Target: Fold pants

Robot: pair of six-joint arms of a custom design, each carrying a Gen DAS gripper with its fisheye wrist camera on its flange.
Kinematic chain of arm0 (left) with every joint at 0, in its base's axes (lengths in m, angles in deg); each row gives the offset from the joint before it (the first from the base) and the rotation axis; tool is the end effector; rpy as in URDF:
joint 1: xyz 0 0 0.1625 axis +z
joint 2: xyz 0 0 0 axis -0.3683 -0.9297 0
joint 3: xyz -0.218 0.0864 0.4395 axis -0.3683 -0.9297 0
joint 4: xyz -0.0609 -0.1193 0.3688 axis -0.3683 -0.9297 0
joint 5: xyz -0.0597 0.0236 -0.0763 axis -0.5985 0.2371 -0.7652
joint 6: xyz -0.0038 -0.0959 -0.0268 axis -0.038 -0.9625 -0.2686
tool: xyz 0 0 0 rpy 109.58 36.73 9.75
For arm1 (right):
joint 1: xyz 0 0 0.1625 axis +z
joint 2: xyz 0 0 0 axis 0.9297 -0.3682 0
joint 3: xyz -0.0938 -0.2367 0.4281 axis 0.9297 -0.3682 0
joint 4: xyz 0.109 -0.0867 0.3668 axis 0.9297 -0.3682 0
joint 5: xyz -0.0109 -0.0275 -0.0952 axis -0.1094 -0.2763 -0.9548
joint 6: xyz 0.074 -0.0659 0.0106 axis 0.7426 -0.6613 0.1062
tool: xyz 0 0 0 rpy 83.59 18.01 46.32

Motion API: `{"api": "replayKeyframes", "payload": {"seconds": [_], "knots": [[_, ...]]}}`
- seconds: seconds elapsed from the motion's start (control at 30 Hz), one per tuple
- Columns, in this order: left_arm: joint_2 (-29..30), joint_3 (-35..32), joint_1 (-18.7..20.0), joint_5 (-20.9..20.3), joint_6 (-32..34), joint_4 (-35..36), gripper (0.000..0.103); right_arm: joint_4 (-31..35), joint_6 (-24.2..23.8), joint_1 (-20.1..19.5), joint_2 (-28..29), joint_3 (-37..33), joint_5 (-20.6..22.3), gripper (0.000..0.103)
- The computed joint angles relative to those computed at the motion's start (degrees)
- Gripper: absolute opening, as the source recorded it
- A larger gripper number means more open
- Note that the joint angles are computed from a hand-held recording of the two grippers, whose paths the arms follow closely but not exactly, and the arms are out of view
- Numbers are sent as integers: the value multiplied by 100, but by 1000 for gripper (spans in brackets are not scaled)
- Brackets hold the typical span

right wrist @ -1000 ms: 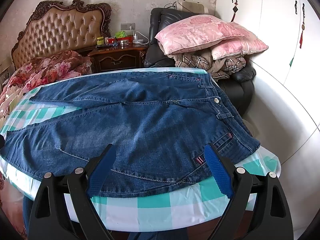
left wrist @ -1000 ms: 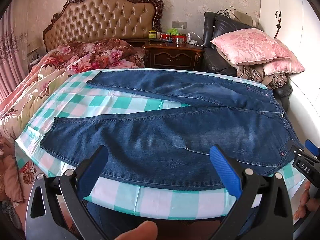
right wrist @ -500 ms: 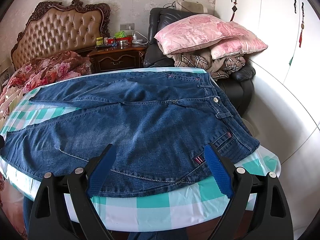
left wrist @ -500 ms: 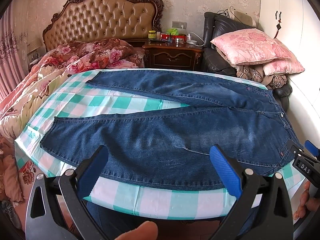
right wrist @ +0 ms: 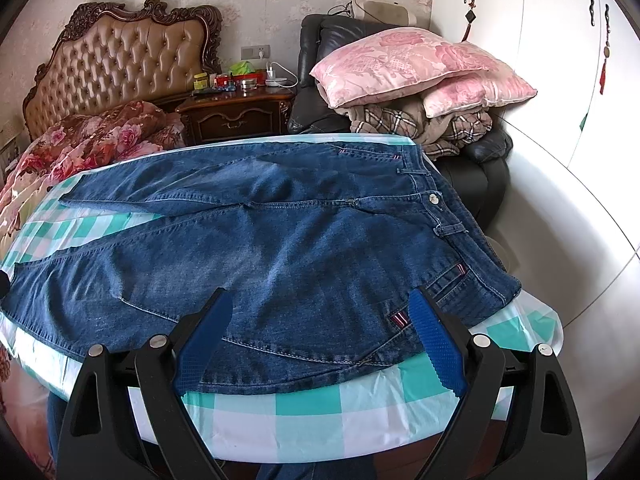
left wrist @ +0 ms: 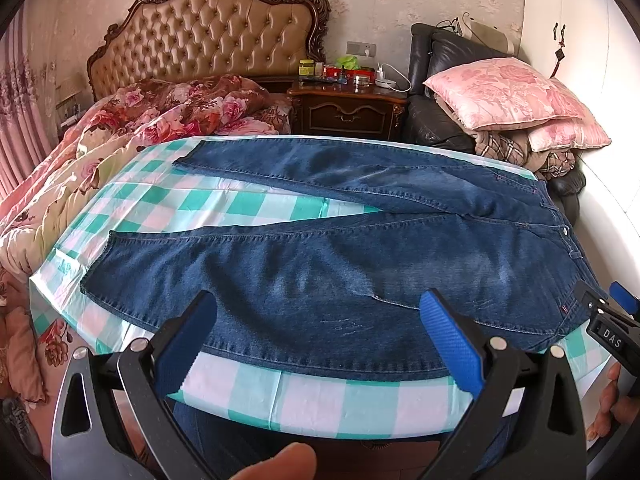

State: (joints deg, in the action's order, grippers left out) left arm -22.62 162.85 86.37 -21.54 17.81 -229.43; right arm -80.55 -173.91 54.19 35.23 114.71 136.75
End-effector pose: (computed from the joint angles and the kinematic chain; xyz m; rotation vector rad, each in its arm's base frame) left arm 0.0140 -0.4448 0.3743 0.5151 2.2536 -0.8818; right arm 0.3298 -0.4398 -0.0635 0.0436 -2.0247 1.0604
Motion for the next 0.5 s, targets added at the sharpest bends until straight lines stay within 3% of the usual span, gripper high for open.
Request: {"api": "replayKeyframes", "payload": {"seconds": [0.5], "knots": [[1,-10,-2,-1,-4,16,102,115,73,38,31,-60,25,86]]}}
